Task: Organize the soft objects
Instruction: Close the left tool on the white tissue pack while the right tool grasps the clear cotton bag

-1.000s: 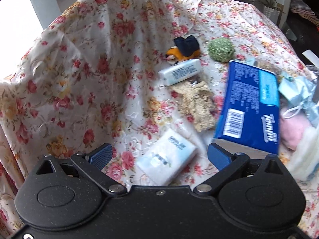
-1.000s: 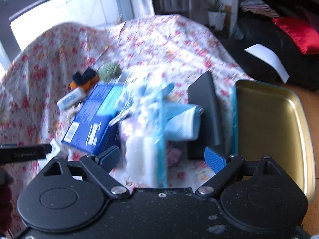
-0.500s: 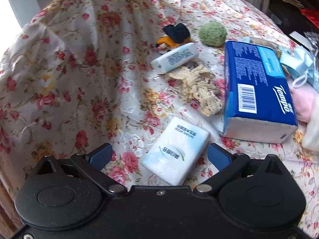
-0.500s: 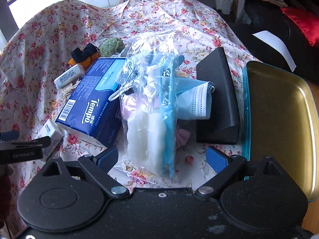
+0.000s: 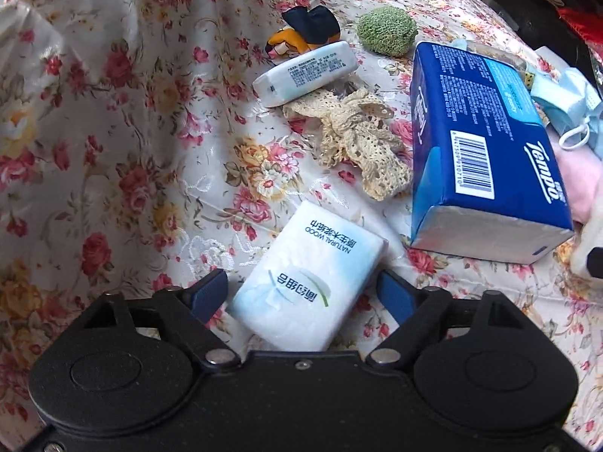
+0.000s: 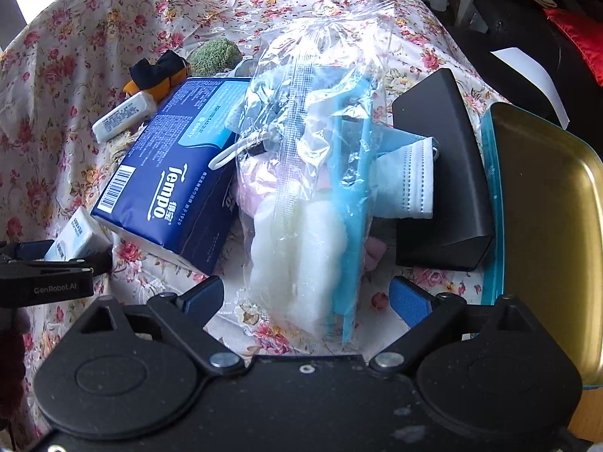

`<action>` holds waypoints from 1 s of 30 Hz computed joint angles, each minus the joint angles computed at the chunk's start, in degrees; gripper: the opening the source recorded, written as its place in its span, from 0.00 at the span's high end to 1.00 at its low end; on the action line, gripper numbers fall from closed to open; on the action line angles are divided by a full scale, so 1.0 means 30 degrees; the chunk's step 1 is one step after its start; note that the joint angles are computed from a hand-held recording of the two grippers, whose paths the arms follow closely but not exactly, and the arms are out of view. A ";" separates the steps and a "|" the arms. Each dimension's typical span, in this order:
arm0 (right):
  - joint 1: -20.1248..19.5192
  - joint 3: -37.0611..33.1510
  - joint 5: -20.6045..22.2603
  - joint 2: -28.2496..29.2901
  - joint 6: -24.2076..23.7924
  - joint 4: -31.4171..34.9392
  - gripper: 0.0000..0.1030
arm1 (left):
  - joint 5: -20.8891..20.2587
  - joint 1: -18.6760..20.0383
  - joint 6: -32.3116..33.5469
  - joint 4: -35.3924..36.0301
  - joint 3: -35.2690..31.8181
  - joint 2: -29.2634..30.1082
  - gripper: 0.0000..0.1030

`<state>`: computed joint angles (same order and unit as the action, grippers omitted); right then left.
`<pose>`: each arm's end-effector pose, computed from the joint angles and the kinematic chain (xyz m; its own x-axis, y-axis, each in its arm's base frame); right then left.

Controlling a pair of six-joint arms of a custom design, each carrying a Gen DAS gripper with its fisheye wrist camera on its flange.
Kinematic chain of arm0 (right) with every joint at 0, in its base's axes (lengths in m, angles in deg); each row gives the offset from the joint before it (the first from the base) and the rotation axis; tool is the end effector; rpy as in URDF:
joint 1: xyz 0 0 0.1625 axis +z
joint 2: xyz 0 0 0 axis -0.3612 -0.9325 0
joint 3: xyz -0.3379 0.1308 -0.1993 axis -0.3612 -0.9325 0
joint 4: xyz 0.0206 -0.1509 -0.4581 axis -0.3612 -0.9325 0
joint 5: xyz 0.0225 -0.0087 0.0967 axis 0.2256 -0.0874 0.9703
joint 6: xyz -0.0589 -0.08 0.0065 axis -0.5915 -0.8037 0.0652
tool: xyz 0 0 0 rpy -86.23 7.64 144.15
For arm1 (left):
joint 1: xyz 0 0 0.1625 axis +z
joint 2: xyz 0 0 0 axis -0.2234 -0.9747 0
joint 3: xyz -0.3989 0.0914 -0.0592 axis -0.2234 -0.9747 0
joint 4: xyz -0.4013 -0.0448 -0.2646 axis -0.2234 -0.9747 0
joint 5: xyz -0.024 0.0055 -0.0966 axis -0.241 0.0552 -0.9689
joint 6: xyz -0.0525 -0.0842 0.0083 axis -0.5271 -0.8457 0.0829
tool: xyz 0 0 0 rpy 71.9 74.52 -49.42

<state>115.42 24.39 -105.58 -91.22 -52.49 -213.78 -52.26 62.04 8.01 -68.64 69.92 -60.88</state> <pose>0.1341 -0.7018 0.2451 -0.7072 -0.3418 0.6189 -0.5094 0.8534 -0.1108 -0.2719 -0.6462 0.0907 -0.6581 -0.2725 -0.7019 0.1659 0.8568 -0.4882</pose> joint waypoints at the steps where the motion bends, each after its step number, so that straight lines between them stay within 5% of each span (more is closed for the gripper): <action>1: 0.0017 -0.0001 0.0038 0.0024 0.0000 -0.0022 0.13 | -0.0122 0.0004 0.0222 -0.0338 0.0063 -0.0040 0.31; 5: 0.0132 -0.0085 -0.0138 0.0077 0.0189 0.0516 0.48 | -0.0266 -0.0074 0.0552 -0.0892 0.0135 -0.0050 0.41; 7: 0.0059 -0.0037 0.0065 -0.0119 0.0418 0.0967 0.53 | -0.0335 -0.0094 0.0224 -0.0644 0.0024 -0.0033 0.42; 13: -0.0119 0.0582 0.1847 -0.1591 0.0259 0.1453 0.54 | -0.0351 -0.0208 -0.1369 0.0255 -0.0280 -0.0132 0.46; 21: -0.0289 0.1742 0.4716 -0.3184 -0.0800 -0.0797 0.54 | 0.0719 -0.0765 -0.2600 0.1378 -0.0971 -0.0193 0.50; 27: -0.0454 0.1831 0.4728 -0.3167 -0.0408 -0.1231 0.53 | 0.0518 -0.0647 -0.3476 0.3449 -0.1670 0.0183 0.50; 29: -0.0481 0.1857 0.4744 -0.3235 -0.0284 -0.1215 0.53 | -0.0187 -0.0461 -0.3689 0.3678 -0.1689 0.0183 0.46; 30: -0.0578 0.1873 0.4699 -0.3261 -0.0308 -0.1264 0.53 | -0.0409 -0.0410 -0.3981 0.3898 -0.1676 0.0185 0.36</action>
<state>113.69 30.01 -91.49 -101.00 -53.41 -217.57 -53.49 60.81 -3.94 -56.94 64.89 -60.33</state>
